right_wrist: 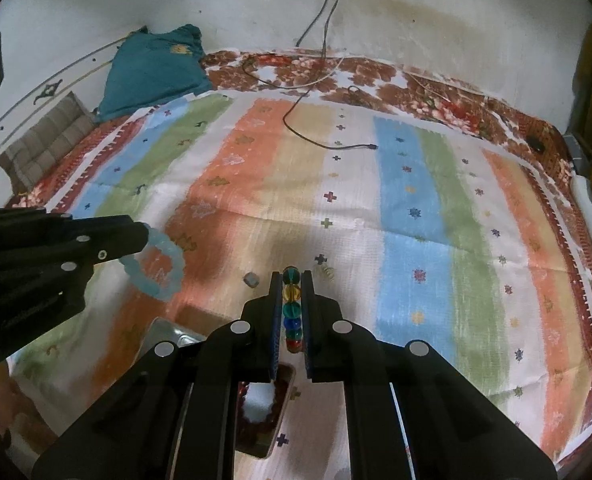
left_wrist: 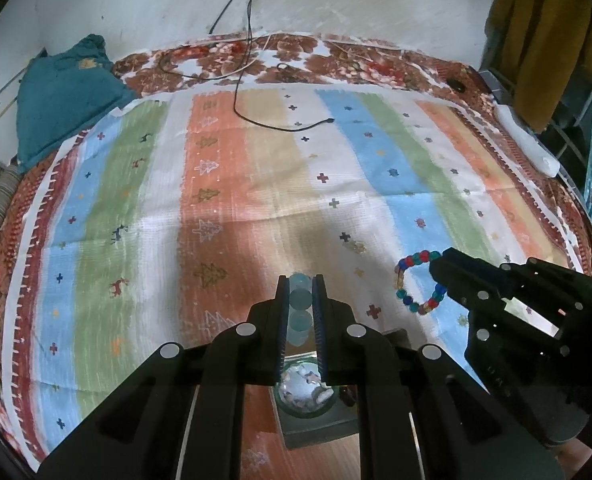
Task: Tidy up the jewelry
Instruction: 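Lower both bracelets into the tin and open both grippers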
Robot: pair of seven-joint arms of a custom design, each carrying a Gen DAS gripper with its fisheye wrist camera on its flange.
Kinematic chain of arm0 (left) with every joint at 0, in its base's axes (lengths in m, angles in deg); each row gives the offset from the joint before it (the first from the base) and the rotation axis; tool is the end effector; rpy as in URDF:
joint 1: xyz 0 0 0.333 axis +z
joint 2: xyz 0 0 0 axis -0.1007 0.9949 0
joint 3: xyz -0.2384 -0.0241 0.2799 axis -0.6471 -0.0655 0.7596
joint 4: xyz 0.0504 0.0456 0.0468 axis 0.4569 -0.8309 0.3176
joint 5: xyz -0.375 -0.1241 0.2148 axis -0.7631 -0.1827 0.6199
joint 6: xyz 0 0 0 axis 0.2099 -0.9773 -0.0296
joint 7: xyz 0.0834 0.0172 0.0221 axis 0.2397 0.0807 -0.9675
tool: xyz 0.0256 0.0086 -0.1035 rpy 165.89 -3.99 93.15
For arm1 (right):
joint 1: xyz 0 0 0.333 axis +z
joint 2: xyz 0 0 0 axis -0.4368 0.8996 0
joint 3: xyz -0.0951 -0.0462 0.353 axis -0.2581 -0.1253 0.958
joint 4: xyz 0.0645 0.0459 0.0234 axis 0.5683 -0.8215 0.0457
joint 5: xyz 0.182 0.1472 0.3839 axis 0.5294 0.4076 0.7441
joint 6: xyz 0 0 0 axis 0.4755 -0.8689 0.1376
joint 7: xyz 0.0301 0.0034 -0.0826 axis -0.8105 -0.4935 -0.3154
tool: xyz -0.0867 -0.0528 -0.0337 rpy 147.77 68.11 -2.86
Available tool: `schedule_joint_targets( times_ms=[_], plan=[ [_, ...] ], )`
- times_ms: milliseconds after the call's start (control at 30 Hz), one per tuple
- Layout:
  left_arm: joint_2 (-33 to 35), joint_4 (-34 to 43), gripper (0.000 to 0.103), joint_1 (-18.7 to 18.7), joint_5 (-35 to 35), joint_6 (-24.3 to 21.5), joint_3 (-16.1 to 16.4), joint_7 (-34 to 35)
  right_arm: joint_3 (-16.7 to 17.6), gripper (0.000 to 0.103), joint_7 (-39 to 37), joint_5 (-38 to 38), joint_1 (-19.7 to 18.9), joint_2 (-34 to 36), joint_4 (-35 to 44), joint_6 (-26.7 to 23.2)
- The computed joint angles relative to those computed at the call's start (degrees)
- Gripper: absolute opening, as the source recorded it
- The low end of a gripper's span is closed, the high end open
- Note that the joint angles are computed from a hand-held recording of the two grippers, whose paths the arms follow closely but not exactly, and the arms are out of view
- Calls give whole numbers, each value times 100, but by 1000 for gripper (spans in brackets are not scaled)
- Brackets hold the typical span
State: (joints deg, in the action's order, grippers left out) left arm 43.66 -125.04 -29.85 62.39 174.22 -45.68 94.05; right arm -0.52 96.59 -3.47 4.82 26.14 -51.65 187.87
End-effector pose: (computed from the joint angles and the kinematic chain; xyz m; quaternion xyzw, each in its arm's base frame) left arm 0.5050 -0.4211 0.5142 -0.7511 0.5868 -0.2311 0.1952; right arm 0.5414 0.4470 0.5089 -0.8457 0.4172 -0.1644 0.2892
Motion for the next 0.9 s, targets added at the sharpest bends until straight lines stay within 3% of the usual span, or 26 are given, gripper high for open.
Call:
schedule_joint_targets(
  times_ms=[567,900],
  plan=[
    [-150,-141,11,-142,242,-66,-147,-202,102,10,-228,141,-42,-416,-569,221],
    [-249,-254,11,-183,312,-72,-216,-323,207,10,-654,644,-86,-640,-871,326]
  ],
)
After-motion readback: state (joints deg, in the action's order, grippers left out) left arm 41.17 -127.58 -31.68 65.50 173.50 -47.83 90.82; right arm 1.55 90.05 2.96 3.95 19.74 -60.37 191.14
